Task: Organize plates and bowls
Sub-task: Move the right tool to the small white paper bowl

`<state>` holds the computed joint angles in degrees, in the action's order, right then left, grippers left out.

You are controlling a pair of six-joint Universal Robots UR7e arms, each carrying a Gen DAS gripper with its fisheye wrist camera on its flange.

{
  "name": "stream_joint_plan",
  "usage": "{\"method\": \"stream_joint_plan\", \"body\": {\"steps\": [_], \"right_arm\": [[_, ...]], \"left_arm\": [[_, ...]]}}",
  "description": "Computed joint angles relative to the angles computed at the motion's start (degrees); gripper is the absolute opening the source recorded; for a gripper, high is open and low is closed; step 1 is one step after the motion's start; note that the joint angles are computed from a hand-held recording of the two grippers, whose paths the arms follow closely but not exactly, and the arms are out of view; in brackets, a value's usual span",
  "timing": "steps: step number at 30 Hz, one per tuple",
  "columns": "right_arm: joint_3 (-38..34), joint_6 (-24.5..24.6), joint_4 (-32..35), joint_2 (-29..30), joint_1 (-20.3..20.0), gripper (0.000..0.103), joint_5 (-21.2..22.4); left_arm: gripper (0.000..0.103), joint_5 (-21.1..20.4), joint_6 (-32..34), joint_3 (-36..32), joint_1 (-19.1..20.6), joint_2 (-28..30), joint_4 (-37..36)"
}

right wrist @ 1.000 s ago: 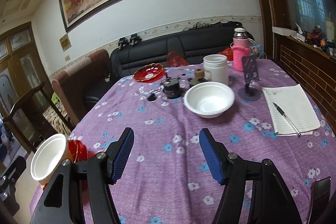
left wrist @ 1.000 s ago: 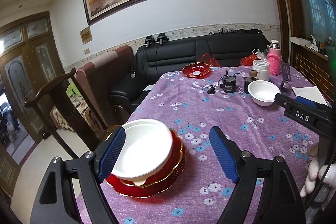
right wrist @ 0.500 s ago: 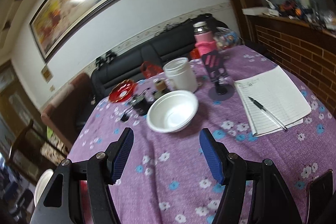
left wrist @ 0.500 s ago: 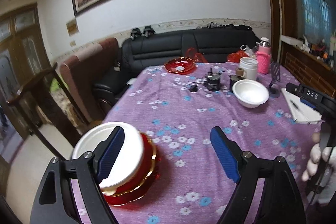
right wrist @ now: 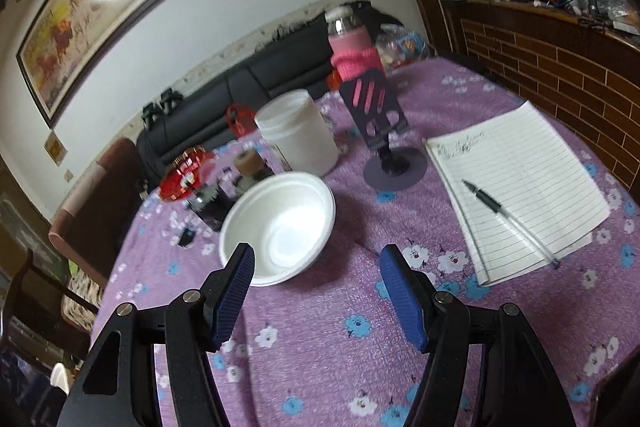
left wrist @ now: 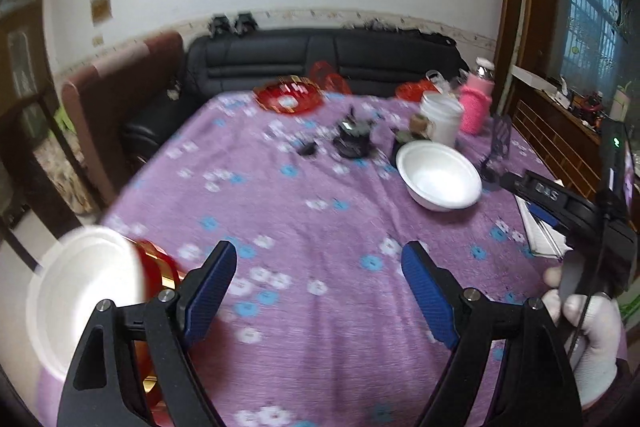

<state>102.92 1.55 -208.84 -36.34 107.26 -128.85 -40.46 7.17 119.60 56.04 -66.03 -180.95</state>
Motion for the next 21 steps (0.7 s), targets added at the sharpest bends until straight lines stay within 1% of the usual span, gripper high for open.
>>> {"method": "stream_joint_plan", "body": {"steps": [4, 7, 9, 10, 12, 14, 15, 17, 19, 21], "right_arm": [[-2.25, -1.07, 3.23, 0.99, -1.14, 0.069, -0.61], [-4.30, -0.69, 5.13, 1.73, -2.23, 0.069, -0.34], [-5.72, 1.40, 7.14, 1.94, -3.20, 0.069, 1.00], [-6.33, 3.20, 8.25, 2.00, -3.75, 0.070, 2.03], [-7.32, 5.69, 9.05, 2.51, -4.65, 0.070, 3.91], [-8.47, 6.48, 8.99, 3.59, -5.27, 0.069, 5.71], [-8.76, 6.34, 8.65, 3.98, -5.42, 0.067, 6.21], [-9.69, 5.35, 7.09, 5.07, -5.49, 0.064, 6.51], [-10.13, 3.84, 4.68, 5.80, -5.55, 0.064, 6.62], [-10.17, 2.60, 2.33, 6.18, -5.84, 0.056, 7.32]], "left_arm": [[0.084, -1.94, -0.30, -1.92, 2.14, 2.63, 1.17], [0.084, -2.39, -1.09, -3.50, 3.30, 3.73, 1.87], [0.084, -3.05, -2.23, -4.44, 3.94, 4.01, 2.36], [0.084, -3.45, -3.21, -5.09, 4.30, 4.35, 2.47], [0.084, -4.22, -4.47, -5.72, 4.90, 4.99, 1.74], [0.084, -4.90, -5.78, -6.29, 5.34, 5.42, 2.40], [0.084, -5.21, -5.97, -6.66, 5.43, 5.57, 3.12], [0.084, -4.62, -4.02, -7.99, 5.17, 6.44, 3.88], [0.084, -4.68, -1.49, -9.71, 5.02, 7.29, 4.84], [0.084, -6.00, -1.21, -12.51, 5.58, 7.85, 9.09]]}}
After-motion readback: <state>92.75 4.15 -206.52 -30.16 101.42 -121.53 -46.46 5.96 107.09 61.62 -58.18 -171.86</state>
